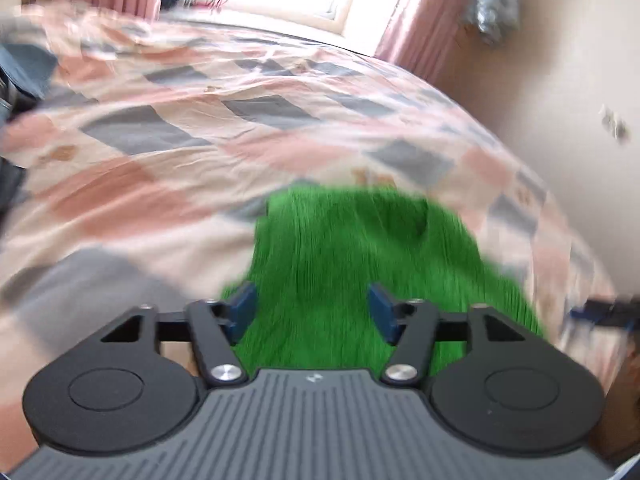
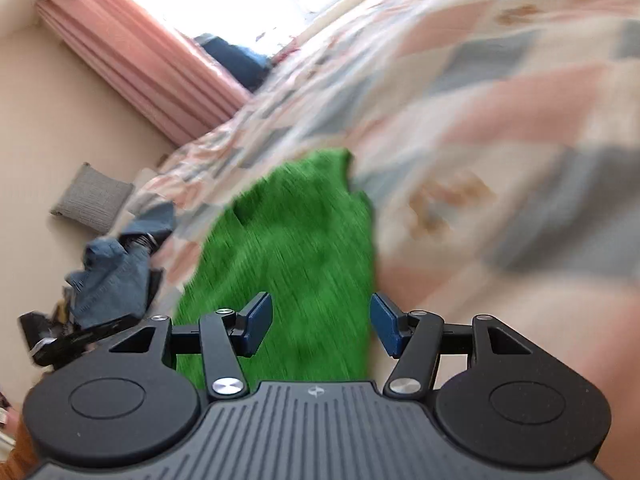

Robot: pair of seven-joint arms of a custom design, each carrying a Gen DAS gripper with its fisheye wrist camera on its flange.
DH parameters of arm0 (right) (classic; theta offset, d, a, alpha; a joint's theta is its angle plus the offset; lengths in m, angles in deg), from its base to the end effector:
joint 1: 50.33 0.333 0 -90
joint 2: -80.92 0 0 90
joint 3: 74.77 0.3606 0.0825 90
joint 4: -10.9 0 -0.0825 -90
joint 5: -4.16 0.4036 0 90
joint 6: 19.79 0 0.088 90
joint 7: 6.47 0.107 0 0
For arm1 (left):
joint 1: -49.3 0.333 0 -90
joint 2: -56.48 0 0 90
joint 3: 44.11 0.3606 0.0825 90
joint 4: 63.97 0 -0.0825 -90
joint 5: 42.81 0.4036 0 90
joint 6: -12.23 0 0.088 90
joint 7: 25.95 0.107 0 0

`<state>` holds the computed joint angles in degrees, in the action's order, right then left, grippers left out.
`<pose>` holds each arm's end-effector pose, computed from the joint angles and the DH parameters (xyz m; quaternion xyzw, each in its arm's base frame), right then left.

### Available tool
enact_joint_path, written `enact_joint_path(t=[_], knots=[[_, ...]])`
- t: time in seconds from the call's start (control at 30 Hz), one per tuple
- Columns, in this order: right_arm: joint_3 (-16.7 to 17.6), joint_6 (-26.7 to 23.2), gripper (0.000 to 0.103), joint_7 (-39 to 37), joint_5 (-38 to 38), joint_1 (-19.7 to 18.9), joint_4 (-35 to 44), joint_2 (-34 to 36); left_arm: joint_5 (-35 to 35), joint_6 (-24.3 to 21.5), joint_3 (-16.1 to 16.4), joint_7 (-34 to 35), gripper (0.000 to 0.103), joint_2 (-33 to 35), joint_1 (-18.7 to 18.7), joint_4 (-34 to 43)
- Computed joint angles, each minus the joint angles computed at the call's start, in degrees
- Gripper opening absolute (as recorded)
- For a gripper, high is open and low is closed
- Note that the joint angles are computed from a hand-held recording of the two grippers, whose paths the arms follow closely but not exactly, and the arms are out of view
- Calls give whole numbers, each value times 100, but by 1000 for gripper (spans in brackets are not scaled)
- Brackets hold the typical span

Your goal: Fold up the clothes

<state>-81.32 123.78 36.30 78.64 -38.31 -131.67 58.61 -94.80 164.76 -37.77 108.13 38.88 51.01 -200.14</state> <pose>0.4495 0.0327 0.4963 -0.6017 0.6304 0.0548 0.4874 0.4829 0.0953 0.5301 -0.6691 0.6193 -0.3872 0.1374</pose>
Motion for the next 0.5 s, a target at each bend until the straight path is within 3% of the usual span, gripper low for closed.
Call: enact_joint_path(t=[0.1, 0.2, 0.37, 0.43, 0.5], knots=[[-36, -390, 67, -124, 282, 45, 1132, 1234, -477, -456, 86, -323, 67, 1084, 69, 1057], [126, -724, 72, 193, 253, -149, 2273, 2368, -769, -874, 7, -815, 82, 1986, 335, 1912], [456, -1026, 78, 1203, 279, -509, 3824, 4004, -926, -1614, -275, -1812, 82, 3156, 824, 2862], [644, -1063, 78, 1398, 495, -663, 4141, 4402, -1298, -1999, -502, -1590, 80, 3361, 1078, 2984], [861, -1194, 78, 1322, 667, -826, 4366, 4656, -1387, -2212, -711, -1339, 70, 3494, 1244, 3076]])
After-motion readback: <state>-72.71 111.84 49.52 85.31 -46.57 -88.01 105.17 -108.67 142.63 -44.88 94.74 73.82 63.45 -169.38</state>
